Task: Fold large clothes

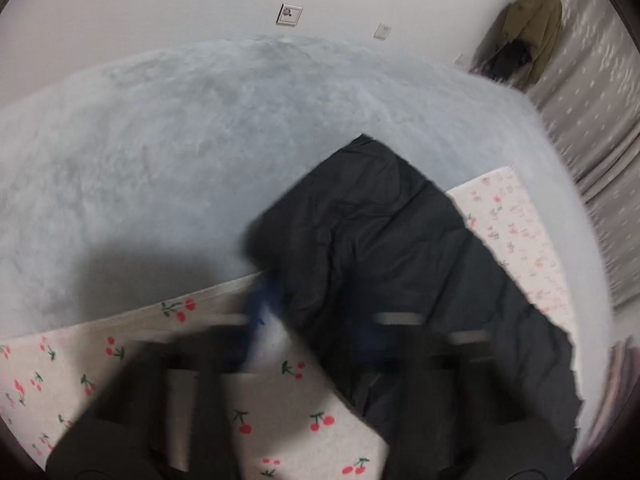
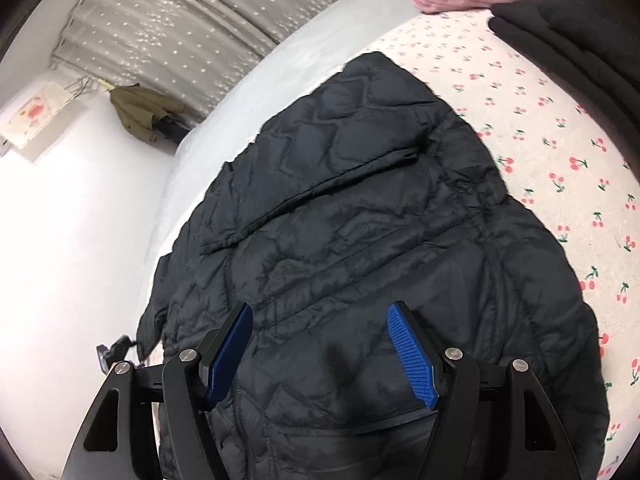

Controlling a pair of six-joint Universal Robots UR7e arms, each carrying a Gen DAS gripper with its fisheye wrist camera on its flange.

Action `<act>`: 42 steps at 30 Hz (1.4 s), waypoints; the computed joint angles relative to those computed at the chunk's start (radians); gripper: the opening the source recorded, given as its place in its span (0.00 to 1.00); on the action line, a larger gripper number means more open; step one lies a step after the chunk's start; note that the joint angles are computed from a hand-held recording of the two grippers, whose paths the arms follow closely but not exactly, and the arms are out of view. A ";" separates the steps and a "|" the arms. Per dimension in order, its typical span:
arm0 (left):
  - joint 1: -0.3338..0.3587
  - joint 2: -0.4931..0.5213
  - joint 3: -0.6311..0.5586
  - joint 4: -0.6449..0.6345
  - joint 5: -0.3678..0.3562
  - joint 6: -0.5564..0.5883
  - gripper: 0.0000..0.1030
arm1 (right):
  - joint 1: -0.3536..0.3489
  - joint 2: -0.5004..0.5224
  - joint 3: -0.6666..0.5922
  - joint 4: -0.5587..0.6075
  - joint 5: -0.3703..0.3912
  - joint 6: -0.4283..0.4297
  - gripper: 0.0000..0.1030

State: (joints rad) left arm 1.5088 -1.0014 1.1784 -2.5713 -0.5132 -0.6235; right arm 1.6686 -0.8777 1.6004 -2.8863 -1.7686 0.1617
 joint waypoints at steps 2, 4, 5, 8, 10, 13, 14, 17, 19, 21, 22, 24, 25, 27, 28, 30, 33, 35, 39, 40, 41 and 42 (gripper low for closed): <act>-0.012 0.012 -0.026 0.003 0.022 0.018 0.06 | -0.019 -0.016 0.012 -0.006 0.021 0.015 0.69; -0.049 0.023 -0.026 -0.065 0.111 0.117 0.06 | -0.035 -0.026 0.024 -0.030 0.047 0.029 0.69; -0.072 0.028 -0.023 -0.138 0.141 0.196 0.06 | -0.041 -0.028 0.028 -0.045 0.054 0.031 0.69; -0.137 0.033 -0.031 -0.335 0.137 0.378 0.06 | -0.052 -0.031 0.033 -0.063 0.026 0.061 0.69; -0.189 0.036 -0.035 -0.448 0.138 0.491 0.06 | -0.069 -0.043 0.042 -0.062 0.069 0.084 0.69; -0.279 0.083 -0.087 -0.647 0.148 0.736 0.06 | -0.086 -0.057 0.053 -0.069 0.134 0.105 0.69; -0.300 0.097 -0.100 -0.690 0.152 0.800 0.06 | -0.087 -0.059 0.055 -0.072 0.139 0.105 0.69; -0.361 0.170 -0.169 -0.784 0.153 0.982 0.06 | -0.095 -0.069 0.062 -0.068 0.160 0.117 0.69; -0.391 0.201 -0.183 -0.789 0.142 1.014 0.06 | -0.107 -0.076 0.065 -0.055 0.195 0.127 0.69; -0.415 0.219 -0.171 -0.756 0.117 0.985 0.06 | -0.114 -0.082 0.069 -0.052 0.206 0.136 0.69; -0.428 0.228 -0.156 -0.737 0.088 0.958 0.06 | -0.117 -0.085 0.071 -0.056 0.205 0.140 0.69; -0.439 0.240 -0.139 -0.704 0.038 0.919 0.06 | -0.122 -0.094 0.079 -0.072 0.199 0.148 0.69; -0.448 0.253 -0.124 -0.668 0.000 0.882 0.06 | -0.125 -0.095 0.082 -0.081 0.200 0.155 0.69; -0.457 0.278 -0.124 -0.615 -0.044 0.843 0.06 | -0.132 -0.098 0.086 -0.090 0.213 0.167 0.69; -0.463 0.295 -0.126 -0.585 -0.068 0.824 0.06 | -0.137 -0.099 0.086 -0.086 0.222 0.172 0.69; -0.468 0.340 -0.145 -0.546 -0.116 0.809 0.06 | -0.140 -0.099 0.084 -0.084 0.230 0.175 0.69; -0.472 0.409 -0.170 -0.488 -0.163 0.791 0.06 | -0.142 -0.100 0.083 -0.081 0.231 0.176 0.69; -0.464 0.447 -0.197 -0.391 -0.203 0.719 0.06 | -0.144 -0.101 0.084 -0.079 0.238 0.177 0.69; -0.445 0.513 -0.253 -0.221 -0.253 0.579 0.14 | -0.147 -0.106 0.087 -0.077 0.242 0.172 0.69; -0.436 0.523 -0.264 -0.163 -0.278 0.541 0.17 | -0.146 -0.104 0.085 -0.075 0.240 0.171 0.69; -0.436 0.519 -0.242 -0.148 -0.291 0.522 0.18 | -0.146 -0.105 0.084 -0.073 0.240 0.171 0.69; -0.434 0.523 -0.243 -0.118 -0.295 0.509 0.24 | -0.147 -0.106 0.085 -0.070 0.242 0.172 0.69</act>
